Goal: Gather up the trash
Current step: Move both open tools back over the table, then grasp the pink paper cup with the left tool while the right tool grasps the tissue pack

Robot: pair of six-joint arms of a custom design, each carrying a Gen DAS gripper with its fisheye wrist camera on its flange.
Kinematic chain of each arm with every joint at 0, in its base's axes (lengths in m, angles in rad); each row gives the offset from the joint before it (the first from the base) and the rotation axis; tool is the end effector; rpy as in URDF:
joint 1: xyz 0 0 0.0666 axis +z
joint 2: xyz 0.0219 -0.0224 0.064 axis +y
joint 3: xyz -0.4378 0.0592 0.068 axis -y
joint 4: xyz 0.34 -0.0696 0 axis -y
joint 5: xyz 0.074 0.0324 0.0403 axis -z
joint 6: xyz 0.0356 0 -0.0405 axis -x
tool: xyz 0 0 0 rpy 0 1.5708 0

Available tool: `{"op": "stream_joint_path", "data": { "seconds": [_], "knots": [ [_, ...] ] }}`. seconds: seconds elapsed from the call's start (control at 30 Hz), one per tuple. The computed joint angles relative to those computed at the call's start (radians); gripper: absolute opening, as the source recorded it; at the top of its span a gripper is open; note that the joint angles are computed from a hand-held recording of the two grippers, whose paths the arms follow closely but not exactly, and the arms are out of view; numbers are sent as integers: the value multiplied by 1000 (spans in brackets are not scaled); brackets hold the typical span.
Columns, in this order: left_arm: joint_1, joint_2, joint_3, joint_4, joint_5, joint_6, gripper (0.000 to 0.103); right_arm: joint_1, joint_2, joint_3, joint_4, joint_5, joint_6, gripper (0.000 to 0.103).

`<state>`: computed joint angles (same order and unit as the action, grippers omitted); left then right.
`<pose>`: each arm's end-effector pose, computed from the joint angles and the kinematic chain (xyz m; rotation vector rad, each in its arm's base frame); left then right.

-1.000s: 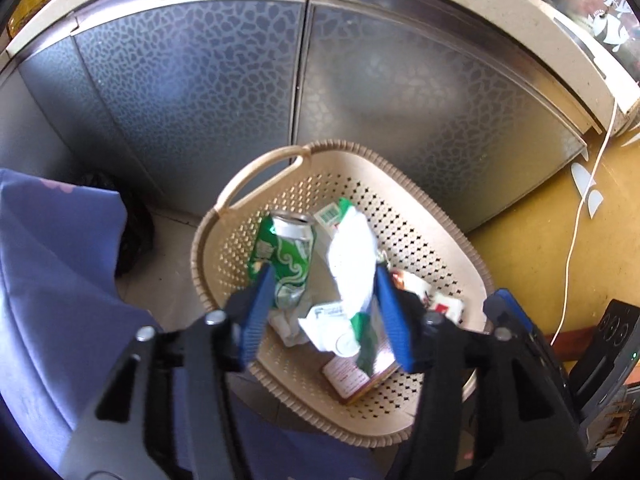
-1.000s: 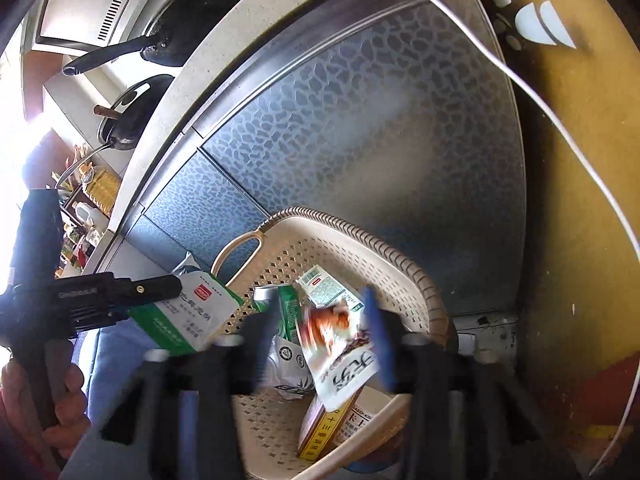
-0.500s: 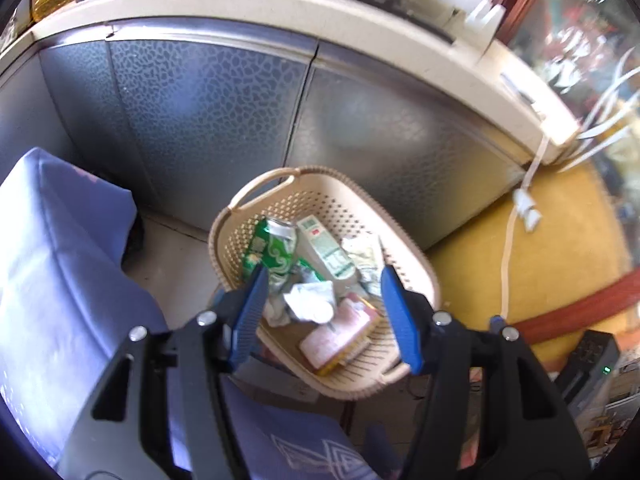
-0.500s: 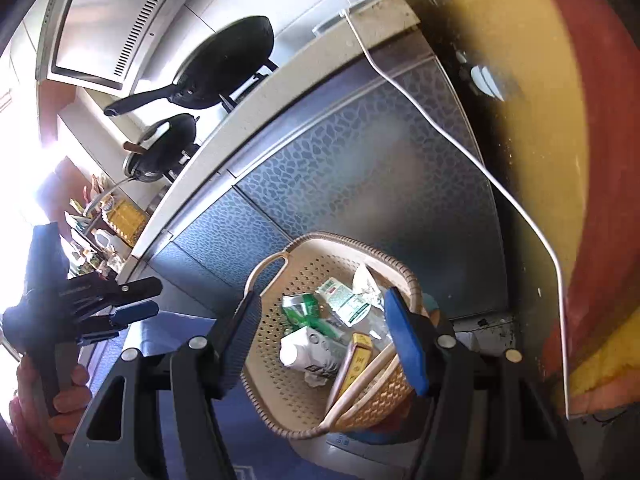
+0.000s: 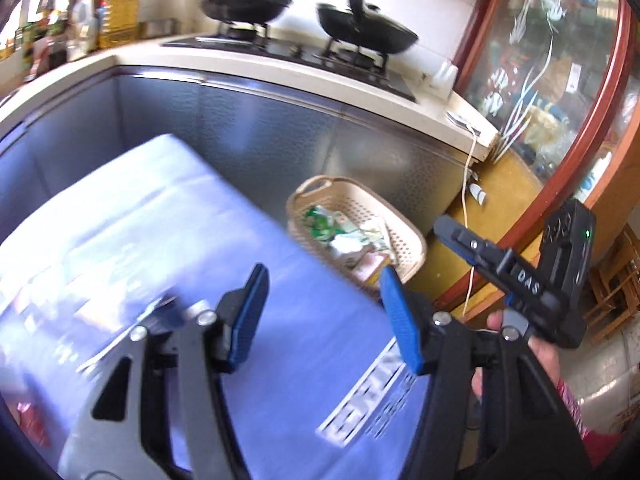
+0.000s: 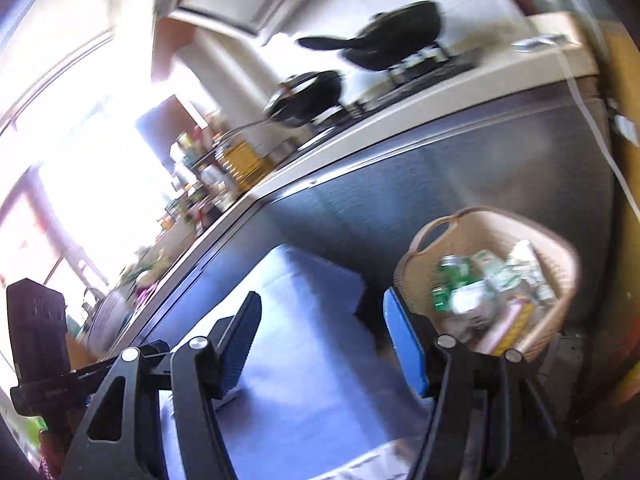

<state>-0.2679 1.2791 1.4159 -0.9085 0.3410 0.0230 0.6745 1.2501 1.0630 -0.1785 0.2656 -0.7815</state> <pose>0.3583 -0.1111 0.5407 0.4555 2.3058 -0.5428 0.3057 0.2320 0.4653 0.2879 1.9693 0.7096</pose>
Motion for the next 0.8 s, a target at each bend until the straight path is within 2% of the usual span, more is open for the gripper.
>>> {"op": "stream_joint_path", "data": {
  "seconds": [0.1, 0.2, 0.3, 0.37, 0.43, 0.5, 0.6, 0.7, 0.8],
  "knots": [
    [171, -115, -82, -28, 71, -58, 56, 83, 64, 87, -16, -8, 39, 64],
    [425, -198, -127, -77, 197, -124, 56, 169, 148, 205, -65, -17, 98, 64],
    [695, -237, -150, -134, 270, -225, 56, 245, 253, 350, -138, -48, 169, 64],
    [852, -237, -163, -162, 291, -300, 56, 294, 330, 462, -199, -76, 220, 64],
    [954, -223, -178, -157, 261, -348, 56, 338, 420, 599, -276, -113, 267, 64],
    [1025, -200, -192, -149, 245, -381, 56, 378, 511, 747, -361, -139, 320, 64],
    [1086, -163, -200, -139, 248, -403, 56, 416, 647, 989, -502, -152, 374, 64],
    [1088, -140, -211, -88, 231, -407, 56, 437, 765, 1208, -633, -148, 406, 64],
    [1041, -108, -211, -51, 197, -382, 56, 450, 874, 1402, -775, -104, 431, 64]
  ]
}}
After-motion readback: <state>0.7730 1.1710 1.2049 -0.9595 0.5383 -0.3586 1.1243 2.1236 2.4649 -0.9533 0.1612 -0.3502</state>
